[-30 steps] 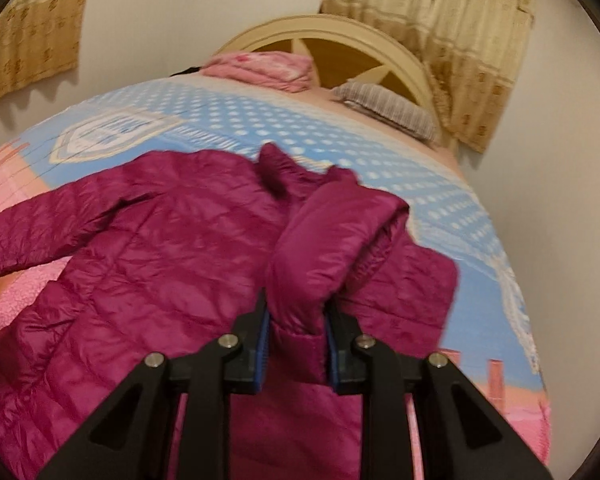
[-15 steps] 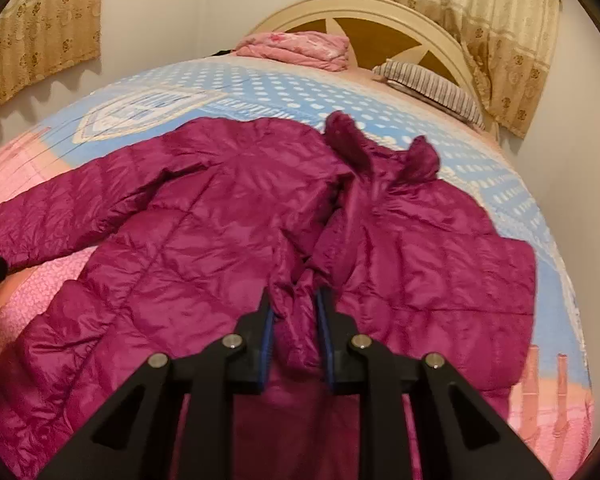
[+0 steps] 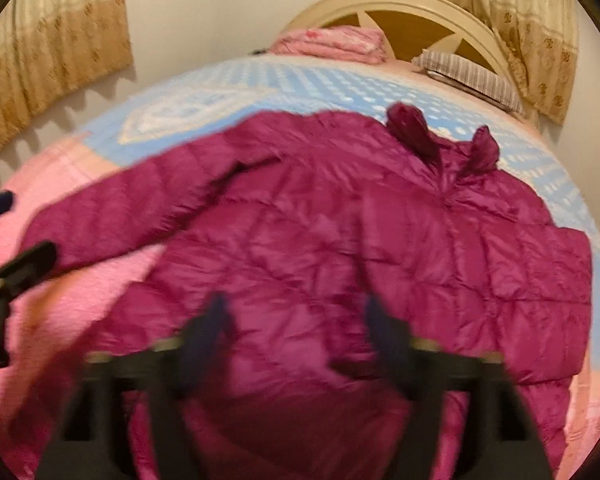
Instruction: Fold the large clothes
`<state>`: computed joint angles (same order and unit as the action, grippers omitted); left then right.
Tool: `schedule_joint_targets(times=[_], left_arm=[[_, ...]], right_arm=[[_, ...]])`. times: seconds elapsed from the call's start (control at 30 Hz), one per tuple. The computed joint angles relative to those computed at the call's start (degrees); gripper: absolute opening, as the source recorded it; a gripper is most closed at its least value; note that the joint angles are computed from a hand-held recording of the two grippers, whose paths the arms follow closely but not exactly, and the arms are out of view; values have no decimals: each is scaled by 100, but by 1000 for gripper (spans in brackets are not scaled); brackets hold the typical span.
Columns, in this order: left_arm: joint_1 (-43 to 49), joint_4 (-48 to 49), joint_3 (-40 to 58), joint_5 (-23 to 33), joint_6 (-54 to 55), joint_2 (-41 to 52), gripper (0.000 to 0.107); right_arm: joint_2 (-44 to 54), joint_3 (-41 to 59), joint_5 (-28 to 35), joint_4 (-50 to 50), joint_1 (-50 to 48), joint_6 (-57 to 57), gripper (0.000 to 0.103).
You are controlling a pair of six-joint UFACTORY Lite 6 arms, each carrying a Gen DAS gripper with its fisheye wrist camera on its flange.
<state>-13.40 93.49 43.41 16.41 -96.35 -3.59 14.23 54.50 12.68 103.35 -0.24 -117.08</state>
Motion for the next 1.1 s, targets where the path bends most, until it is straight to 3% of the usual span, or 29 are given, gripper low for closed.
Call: schedule_joint_targets(times=[0.17, 0.37, 0.6, 0.73, 0.83, 0.97, 1.1], left_arm=[[-165, -986, 407, 124, 768, 159, 102], [-835, -971, 1319, 558, 515, 712, 102], [-1563, -2196, 3987, 936, 1269, 3047, 102], [-1970, -2361, 5677, 1824, 1491, 4622, 102], [-2045, -2601, 6958, 2504, 2015, 5769, 102], [-1911, -2703, 7286, 2673, 2218, 6245, 102], [-1745, -2834, 7043, 2441, 2216, 6248, 102]], right_arm=[[-879, -524, 426, -564, -170, 500, 87], [-1230, -523, 1038, -1160, -1529, 652, 87], [539, 1156, 933, -1534, -3255, 1564, 86], [1796, 2607, 772, -2109, -3720, 2529, 86], [2692, 3784, 1034, -2885, -3964, 3610, 86], [3506, 4933, 1318, -3966, -3808, 4589, 86], [3506, 4680, 1468, -3807, -3582, 3854, 86]])
